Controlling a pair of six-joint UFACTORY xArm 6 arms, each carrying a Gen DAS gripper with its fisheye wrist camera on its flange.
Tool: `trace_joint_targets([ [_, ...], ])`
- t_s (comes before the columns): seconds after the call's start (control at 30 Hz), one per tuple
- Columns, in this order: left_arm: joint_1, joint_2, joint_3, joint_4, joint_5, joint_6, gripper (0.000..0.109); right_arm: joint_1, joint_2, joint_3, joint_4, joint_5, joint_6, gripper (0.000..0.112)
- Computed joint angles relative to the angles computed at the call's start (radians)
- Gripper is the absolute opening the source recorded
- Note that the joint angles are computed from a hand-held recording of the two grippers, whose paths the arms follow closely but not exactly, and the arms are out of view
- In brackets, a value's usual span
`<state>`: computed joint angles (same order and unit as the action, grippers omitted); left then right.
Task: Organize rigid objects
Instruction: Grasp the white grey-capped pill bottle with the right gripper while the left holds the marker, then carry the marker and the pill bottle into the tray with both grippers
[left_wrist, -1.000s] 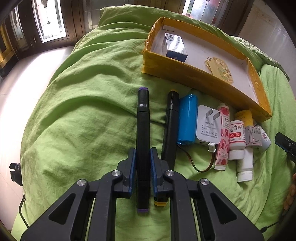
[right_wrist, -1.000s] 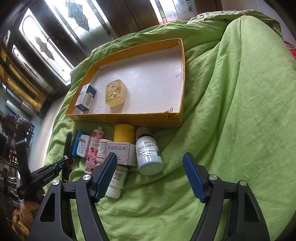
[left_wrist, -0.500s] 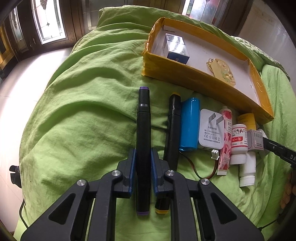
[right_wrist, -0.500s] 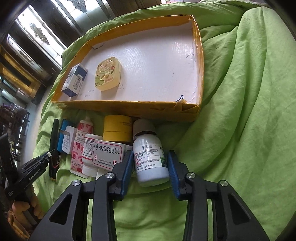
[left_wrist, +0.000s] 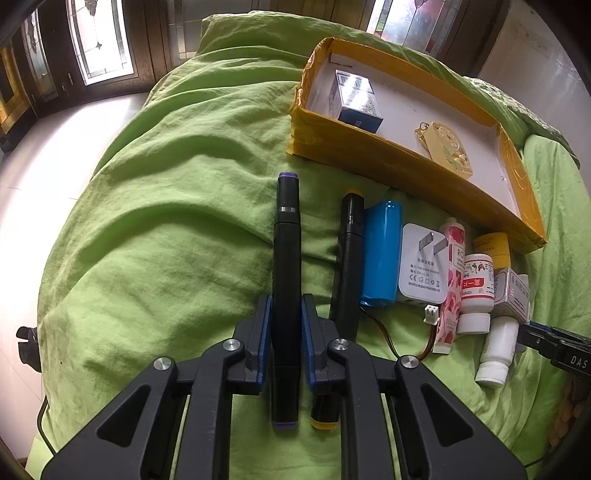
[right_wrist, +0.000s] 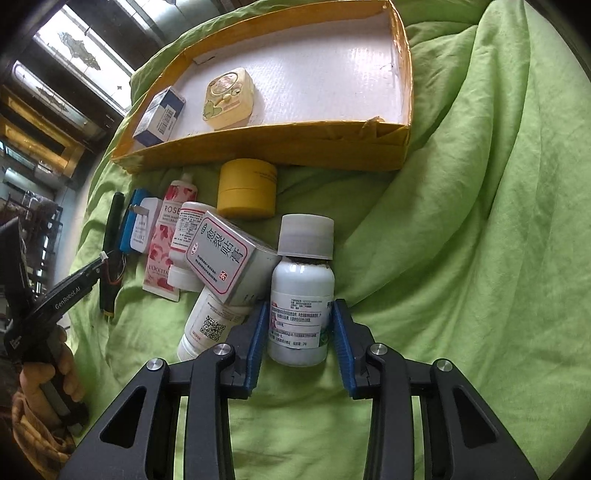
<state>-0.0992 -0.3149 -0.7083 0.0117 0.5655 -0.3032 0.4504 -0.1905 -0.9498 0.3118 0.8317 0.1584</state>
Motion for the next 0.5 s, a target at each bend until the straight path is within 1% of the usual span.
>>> trace_joint_targets([
  [0.1, 0.002, 0.013, -0.009, 0.009, -0.008, -0.001, 0.013, -0.016, 0.016, -0.011, 0.049, 0.007, -0.013, 0.032],
  [0.5, 0.003, 0.061, -0.032, 0.016, -0.045, -0.001, 0.013, -0.021, 0.070, -0.059, 0.042, 0.021, 0.007, 0.031],
])
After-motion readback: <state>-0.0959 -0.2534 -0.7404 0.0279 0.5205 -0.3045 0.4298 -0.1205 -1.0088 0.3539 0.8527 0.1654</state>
